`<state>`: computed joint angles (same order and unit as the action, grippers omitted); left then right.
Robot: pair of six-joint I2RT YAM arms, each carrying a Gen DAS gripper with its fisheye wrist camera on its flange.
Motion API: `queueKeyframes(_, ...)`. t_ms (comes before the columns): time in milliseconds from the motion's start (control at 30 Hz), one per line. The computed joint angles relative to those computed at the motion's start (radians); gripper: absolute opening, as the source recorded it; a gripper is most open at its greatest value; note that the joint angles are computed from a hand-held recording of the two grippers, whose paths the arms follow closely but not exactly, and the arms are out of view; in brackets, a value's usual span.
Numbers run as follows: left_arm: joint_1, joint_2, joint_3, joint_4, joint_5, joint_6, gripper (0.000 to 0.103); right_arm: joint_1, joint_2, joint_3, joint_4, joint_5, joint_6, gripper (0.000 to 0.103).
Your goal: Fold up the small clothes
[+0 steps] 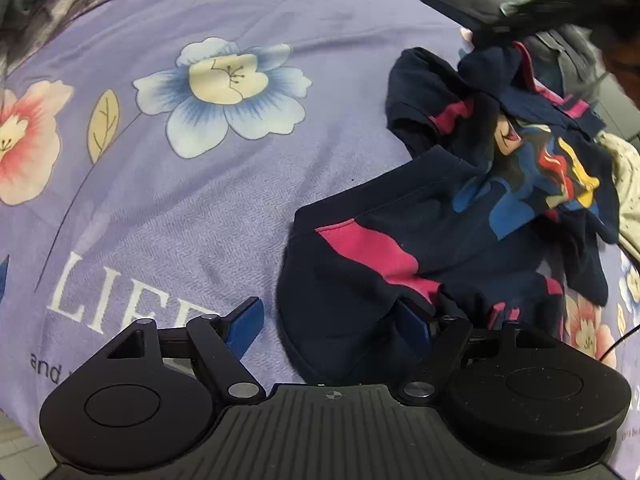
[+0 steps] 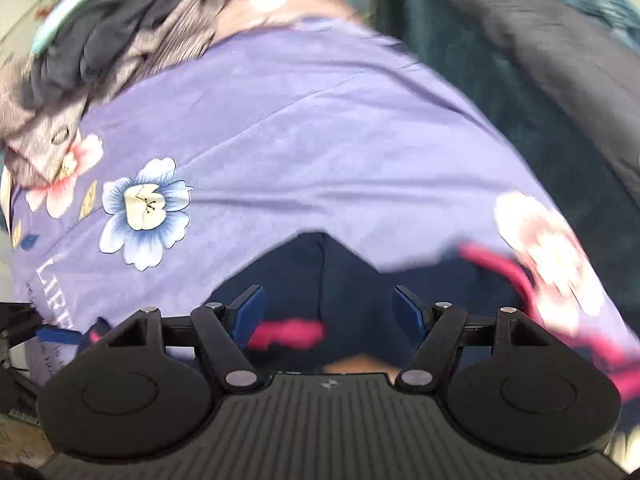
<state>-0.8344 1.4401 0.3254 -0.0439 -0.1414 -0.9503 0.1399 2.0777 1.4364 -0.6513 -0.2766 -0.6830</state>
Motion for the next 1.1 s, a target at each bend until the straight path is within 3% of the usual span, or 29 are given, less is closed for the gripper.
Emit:
queueKeyframes(100, -0.035, 0.04, 0.031, -0.006, -0.04, -0.035, 0.103, 0.064, 0.124, 0.078, -0.016, 0.079, -0.066, 0.074)
queueKeyframes(167, -0.045, 0.05, 0.033, 0.031, -0.03, -0.048, 0.103, 0.088, 0.167, 0.068, 0.045, 0.174, -0.083, 0.074)
queueKeyframes(233, -0.064, 0.075, 0.05, 0.047, -0.026, -0.042, 0.103, 0.074, 0.16, 0.025, 0.087, 0.157, -0.066, 0.068)
queueKeyframes(267, -0.084, 0.101, 0.074, 0.026, -0.053, -0.04, 0.103, 0.058, 0.154, 0.02, 0.067, 0.121, -0.055, 0.06)
queueKeyframes(333, -0.118, 0.131, 0.102, -0.015, -0.114, -0.08, 0.103, 0.047, 0.107, -0.034, 0.068, 0.111, -0.052, 0.024)
queueKeyframes(367, -0.125, 0.121, 0.1, -0.03, -0.136, -0.107, 0.089, 0.038, 0.063, -0.081, 0.082, 0.101, -0.059, 0.008)
queueKeyframes(433, -0.073, 0.063, 0.057, 0.009, -0.086, -0.114, 0.057, -0.004, -0.066, -0.217, 0.157, 0.013, -0.025, 0.008)
queueKeyframes(500, -0.018, -0.003, 0.032, 0.02, -0.052, -0.1, 0.056, -0.074, -0.205, -0.321, 0.203, -0.086, 0.048, 0.008)
queueKeyframes(633, 0.052, -0.152, 0.11, -0.119, -0.147, 0.052, 0.053, -0.215, -0.49, -0.437, 0.251, -0.217, 0.147, 0.008)
queueKeyframes(767, 0.204, -0.284, 0.282, -0.202, -0.204, 0.305, 0.051, -0.406, -0.712, -0.409, 0.286, -0.354, 0.275, 0.008)
queueKeyframes(867, 0.235, -0.35, 0.429, -0.22, -0.274, 0.47, 0.051, -0.593, -0.811, -0.34, 0.245, -0.546, 0.385, 0.008)
queueKeyframes(933, 0.222, -0.401, 0.503, -0.229, -0.317, 0.557, 0.051, -0.733, -0.876, -0.324, 0.165, -0.702, 0.399, 0.008)
queueKeyframes(1000, 0.2, -0.456, 0.555, -0.262, -0.325, 0.598, 0.051, -0.883, -0.923, -0.307, -0.01, -0.842, 0.303, 0.008)
queueKeyframes(1033, 0.174, -0.486, 0.574, -0.298, -0.335, 0.611, 0.051, -0.972, -0.927, -0.281, -0.175, -0.92, 0.184, 0.008)
queueKeyframes(1100, 0.093, -0.562, 0.588, -0.388, -0.392, 0.626, 0.051, -1.15, -0.858, -0.194, -0.691, -1.029, -0.269, 0.008)
